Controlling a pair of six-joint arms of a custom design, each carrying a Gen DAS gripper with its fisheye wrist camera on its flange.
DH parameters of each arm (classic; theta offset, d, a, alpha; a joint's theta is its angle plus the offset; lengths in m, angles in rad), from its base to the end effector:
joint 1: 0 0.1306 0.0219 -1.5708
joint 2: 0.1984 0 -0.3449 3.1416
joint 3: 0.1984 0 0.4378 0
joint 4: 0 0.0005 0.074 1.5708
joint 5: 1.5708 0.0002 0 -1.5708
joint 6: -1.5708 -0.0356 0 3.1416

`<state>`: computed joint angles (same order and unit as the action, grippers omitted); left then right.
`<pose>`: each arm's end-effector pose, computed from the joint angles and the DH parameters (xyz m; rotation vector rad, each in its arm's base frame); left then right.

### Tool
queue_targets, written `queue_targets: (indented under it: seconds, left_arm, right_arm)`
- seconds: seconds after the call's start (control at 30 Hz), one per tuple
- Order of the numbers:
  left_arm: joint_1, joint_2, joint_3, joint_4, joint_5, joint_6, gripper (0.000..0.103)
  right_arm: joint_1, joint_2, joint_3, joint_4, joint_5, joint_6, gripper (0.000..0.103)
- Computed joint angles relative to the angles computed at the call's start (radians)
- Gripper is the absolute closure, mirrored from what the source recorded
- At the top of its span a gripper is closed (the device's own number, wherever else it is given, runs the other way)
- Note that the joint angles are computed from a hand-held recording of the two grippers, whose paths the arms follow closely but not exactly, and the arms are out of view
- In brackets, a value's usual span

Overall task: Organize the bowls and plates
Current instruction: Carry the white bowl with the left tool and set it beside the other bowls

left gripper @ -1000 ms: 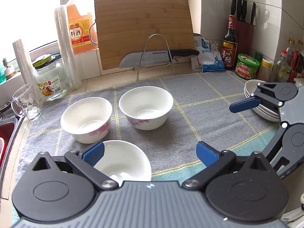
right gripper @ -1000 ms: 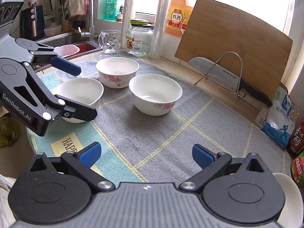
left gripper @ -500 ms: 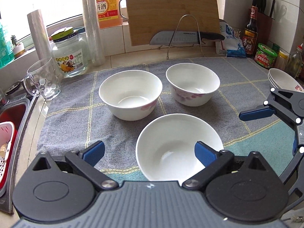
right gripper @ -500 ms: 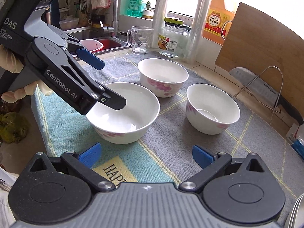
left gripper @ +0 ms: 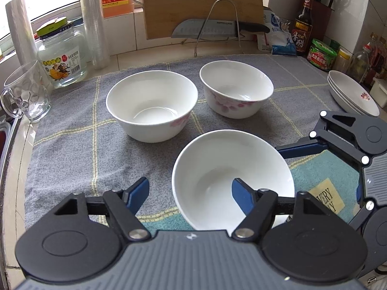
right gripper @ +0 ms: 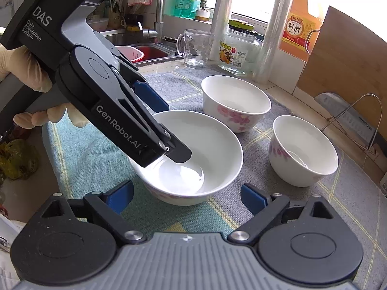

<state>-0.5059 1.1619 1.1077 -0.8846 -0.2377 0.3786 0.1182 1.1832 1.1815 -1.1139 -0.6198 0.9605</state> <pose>0.3983 -0.2117 0.3564 0.0609 2.4731 -0.0791 0.4345 0.0719 0.3760 -1.4093 2.0019 0.4823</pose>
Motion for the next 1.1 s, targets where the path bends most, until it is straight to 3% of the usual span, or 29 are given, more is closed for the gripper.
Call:
queue_targets:
  seconds: [0.07,0.43,1.1]
  left_arm:
    - [0.005,0.005,0.005,-0.001,0.02,-0.011,0.037]
    - [0.017,0.02,0.021,-0.002,0.083,-0.07,0.048]
    - [0.008,0.018,0.041,-0.01,0.086,-0.084,0.049]
  right_arm:
    - [0.003,0.001,0.002,-0.001,0.005,0.0,0.015]
    - [0.006,0.004,0.008,-0.003,0.004,0.008,0.019]
    - [-0.01,0.01,0.036,-0.04,-0.02,0.002,0.019]
